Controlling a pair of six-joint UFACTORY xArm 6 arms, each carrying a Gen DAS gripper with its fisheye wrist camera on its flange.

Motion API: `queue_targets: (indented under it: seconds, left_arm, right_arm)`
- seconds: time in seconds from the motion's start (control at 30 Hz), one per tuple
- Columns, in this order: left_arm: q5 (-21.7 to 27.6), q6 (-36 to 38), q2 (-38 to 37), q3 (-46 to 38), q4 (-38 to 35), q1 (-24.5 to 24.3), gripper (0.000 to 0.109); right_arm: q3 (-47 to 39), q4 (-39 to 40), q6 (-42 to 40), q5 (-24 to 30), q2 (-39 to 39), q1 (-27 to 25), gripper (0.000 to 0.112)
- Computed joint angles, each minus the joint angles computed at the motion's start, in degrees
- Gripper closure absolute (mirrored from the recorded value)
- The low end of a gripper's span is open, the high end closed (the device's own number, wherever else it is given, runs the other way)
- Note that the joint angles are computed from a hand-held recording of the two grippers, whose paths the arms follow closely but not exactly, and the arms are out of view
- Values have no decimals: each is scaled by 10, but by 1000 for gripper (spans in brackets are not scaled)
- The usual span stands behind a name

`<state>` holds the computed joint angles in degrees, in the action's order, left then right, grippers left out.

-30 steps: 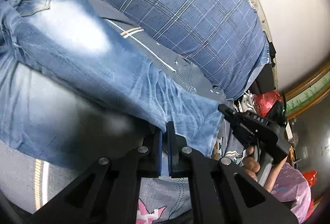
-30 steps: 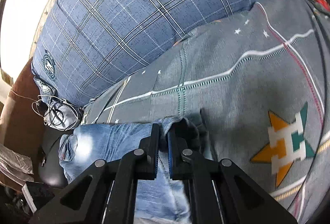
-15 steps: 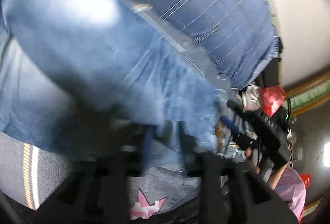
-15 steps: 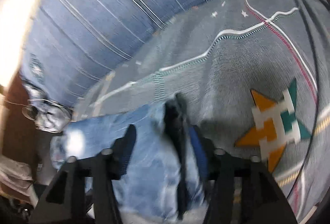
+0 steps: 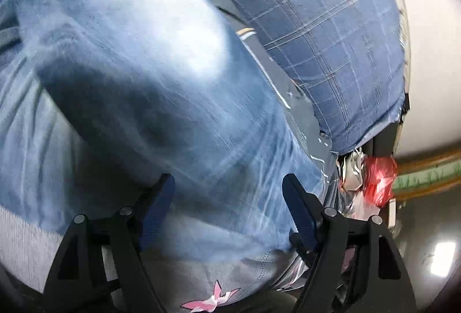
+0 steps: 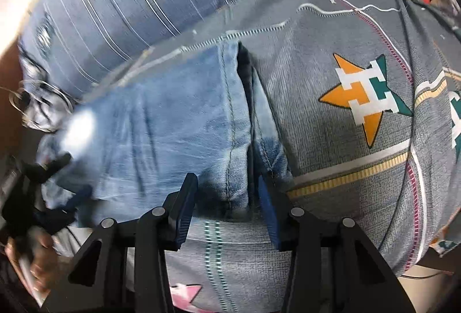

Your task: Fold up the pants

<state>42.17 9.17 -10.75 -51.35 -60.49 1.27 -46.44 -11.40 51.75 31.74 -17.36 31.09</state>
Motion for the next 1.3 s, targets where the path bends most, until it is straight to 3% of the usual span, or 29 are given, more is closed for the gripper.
queue_targets:
  seconds: [0.07, 0.27, 0.33, 0.43, 0.5, 0.6, 0.67, 0.7, 0.83, 0.97, 1.0, 1.03, 1.1, 1.2, 1.3]
  left_arm:
    - [19, -10, -5, 4, -9, 11, 39]
    - [48, -32, -52, 31, 18, 15, 39]
    - [58, -32, -49, 30, 20, 16, 39]
    - [56, -38, -44, 29, 26, 17, 39]
    - [49, -44, -42, 28, 29, 13, 39]
    - [39, -42, -41, 27, 32, 6, 39]
    - [28, -46, -40, 28, 45, -1, 39]
    - [26, -45, -40, 29, 45, -1, 39]
    - [23, -48, -35, 28, 44, 2, 42]
    - [-7, -65, -19, 16, 46, 9, 43]
    - [-17, -70, -17, 14, 51, 10, 53]
    - [-27, -75, -13, 11, 61, 12, 77]
    - [-21, -83, -11, 8, 88, 13, 100]
    - [-41, -93, -67, 48, 89, 9, 103]
    - [-93, -87, -145, 99, 112, -11, 103]
  right_arm:
    - [-2, -32, 32, 5, -4, 3, 74]
    - [61, -9, 45, -56, -62, -9, 70]
    - [66, 0, 38, -52, -64, -8, 70]
    - [70, -10, 53, -57, -68, -13, 69]
    - [73, 23, 29, -71, -64, -17, 68]
    - [49, 13, 19, -48, -39, -6, 65]
    - [31, -17, 13, -37, -27, 8, 99]
    - [23, -41, 26, -26, -24, 15, 107]
    - [39, -112, 84, -52, -57, 7, 110]
    - [50, -105, 66, -77, -88, -21, 111]
    - [47, -87, 45, -82, -85, -27, 111]
    - [42, -61, 14, -82, -78, -35, 111]
    - [33, 4, -54, -71, -62, -45, 111]
    - [45, 49, -82, -77, -60, -48, 111]
    - [52, 23, -67, -87, -69, -40, 111]
